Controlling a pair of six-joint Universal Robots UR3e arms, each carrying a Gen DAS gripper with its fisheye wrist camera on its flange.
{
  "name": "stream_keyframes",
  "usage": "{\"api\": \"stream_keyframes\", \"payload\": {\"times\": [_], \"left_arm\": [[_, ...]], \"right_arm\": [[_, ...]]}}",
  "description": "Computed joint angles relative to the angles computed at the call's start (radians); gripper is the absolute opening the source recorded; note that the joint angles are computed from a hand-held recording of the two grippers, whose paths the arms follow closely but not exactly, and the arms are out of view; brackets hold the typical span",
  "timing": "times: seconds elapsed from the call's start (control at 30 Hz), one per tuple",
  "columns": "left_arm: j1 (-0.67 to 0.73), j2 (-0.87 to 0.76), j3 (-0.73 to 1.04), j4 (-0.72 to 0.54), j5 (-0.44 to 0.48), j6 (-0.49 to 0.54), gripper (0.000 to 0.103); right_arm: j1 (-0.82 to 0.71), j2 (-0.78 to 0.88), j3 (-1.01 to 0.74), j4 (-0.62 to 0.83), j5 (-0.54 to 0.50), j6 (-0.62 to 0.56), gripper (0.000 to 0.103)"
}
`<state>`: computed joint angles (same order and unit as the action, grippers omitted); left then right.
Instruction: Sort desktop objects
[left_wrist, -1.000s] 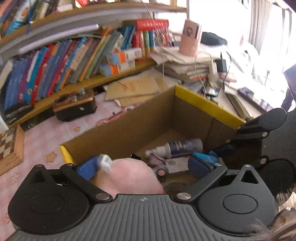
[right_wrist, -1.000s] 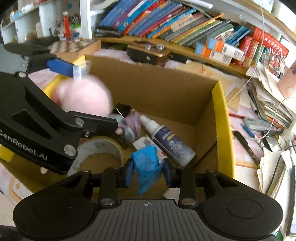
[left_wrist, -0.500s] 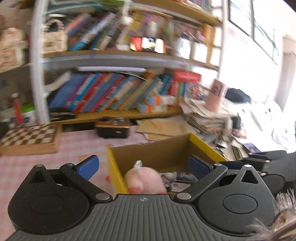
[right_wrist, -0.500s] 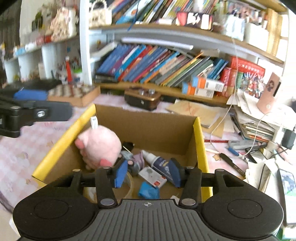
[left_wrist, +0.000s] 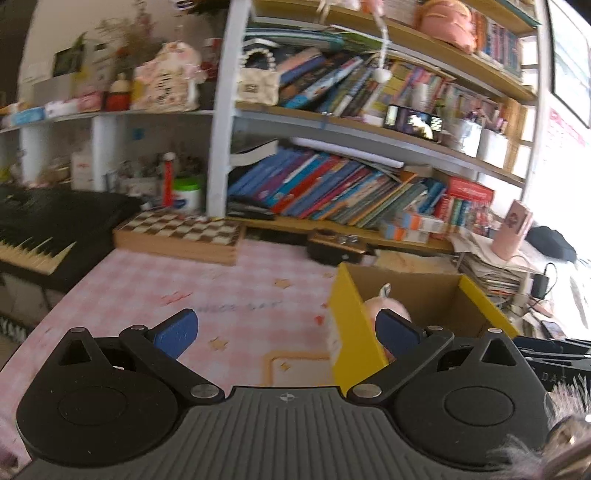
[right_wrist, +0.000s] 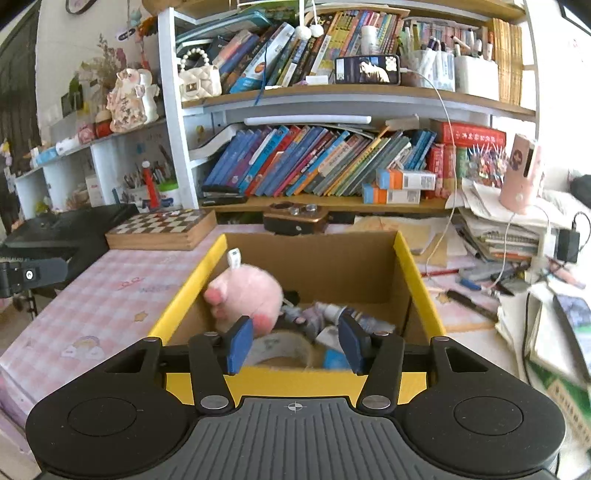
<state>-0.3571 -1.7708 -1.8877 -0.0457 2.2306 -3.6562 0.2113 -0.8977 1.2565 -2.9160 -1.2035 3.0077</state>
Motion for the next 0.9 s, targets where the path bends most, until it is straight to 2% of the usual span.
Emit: {"api": "stream_keyframes", "payload": {"times": [0.3, 0.4, 0.57, 0.9], "left_arm": [[-0.078, 0.098, -0.173, 0.002, 0.026, -0.106, 0.103], [-0.104, 0.123, -0.212, -0.007, 0.035, -0.108, 0.103], [-0.127, 0.201, -0.293, -0.024, 0.016, -0.125, 0.103], [-0.145, 0.347, -0.404, -0.130, 0.006, -0.161, 0.103]], "right_arm": [[0.054, -0.133, 0.260, -0.116, -0.090, 0.023, 0.053], [0.082, -0.173, 0.332, -0.135, -0.133, 0.032, 0.060], [0.117, -0.240, 0.435, -0.155, -0.182, 0.068, 0.065], [0.192, -0.303, 0.501, -0.117, -0.277, 0.144, 0.066]]}}
